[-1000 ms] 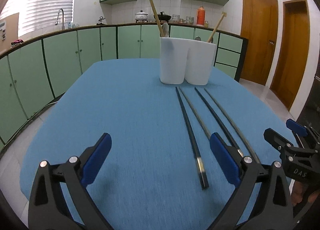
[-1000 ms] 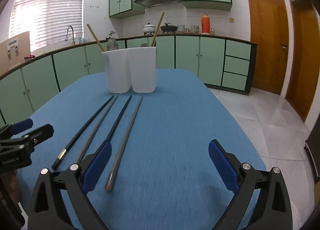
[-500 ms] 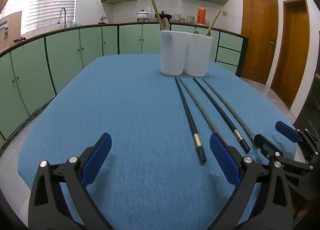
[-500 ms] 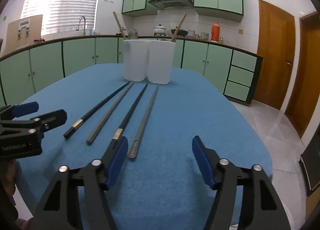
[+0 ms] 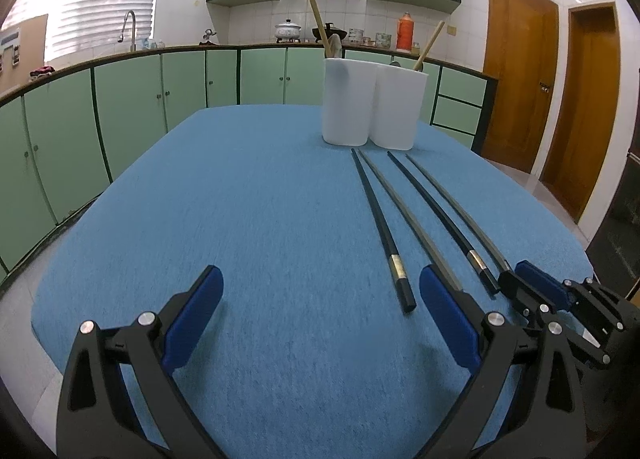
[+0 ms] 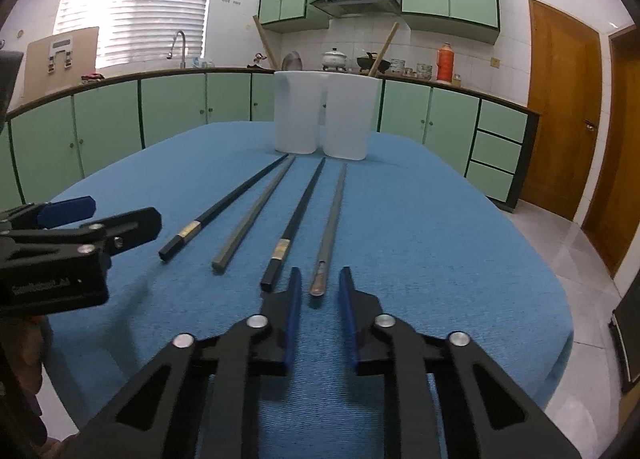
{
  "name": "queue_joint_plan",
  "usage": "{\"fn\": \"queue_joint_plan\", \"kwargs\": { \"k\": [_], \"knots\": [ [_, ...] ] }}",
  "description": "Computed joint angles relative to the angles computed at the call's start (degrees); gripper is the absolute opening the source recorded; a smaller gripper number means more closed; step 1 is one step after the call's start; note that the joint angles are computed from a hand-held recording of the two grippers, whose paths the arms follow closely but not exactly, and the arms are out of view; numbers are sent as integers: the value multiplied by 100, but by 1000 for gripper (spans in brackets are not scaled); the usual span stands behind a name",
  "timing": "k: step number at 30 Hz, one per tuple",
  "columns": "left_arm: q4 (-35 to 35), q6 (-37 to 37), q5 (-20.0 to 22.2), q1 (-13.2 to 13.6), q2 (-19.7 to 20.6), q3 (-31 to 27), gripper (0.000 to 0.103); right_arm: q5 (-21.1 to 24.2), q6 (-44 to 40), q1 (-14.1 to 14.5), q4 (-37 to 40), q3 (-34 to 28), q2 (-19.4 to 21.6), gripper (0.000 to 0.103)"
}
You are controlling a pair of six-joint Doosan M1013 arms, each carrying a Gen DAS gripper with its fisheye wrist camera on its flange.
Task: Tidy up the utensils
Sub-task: 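Grasp a black chopstick with the left tool while the right tool grasps a grey chopstick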
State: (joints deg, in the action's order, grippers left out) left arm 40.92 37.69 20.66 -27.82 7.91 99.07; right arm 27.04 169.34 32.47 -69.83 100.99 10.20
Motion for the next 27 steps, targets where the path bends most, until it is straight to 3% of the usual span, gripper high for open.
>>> {"fn": "queue_joint_plan", "kwargs": {
  "k": [9, 11, 12, 15, 18, 27],
  "knots": [
    [-40, 57, -147, -52, -18, 48, 95, -17, 418, -53, -164, 84, -79, 8],
    [-110, 156, -157, -76, -3, 35, 88, 5, 491, -66, -192, 93, -95, 8],
    [-320, 373, -160, -76, 12, 15, 78, 21, 554, -65, -239, 111, -110, 8],
    [-842, 875, -151, -76, 68, -27, 72, 57, 625, -61, -298, 137, -137, 8],
    [-633, 727, -146, -123, 102, -38, 64, 78, 658, -68, -321, 152, -154, 8],
    [-547, 606, -225, -179, 175, -62, 18, 66, 759, -124, -259, 198, -197, 8]
  ]
}}
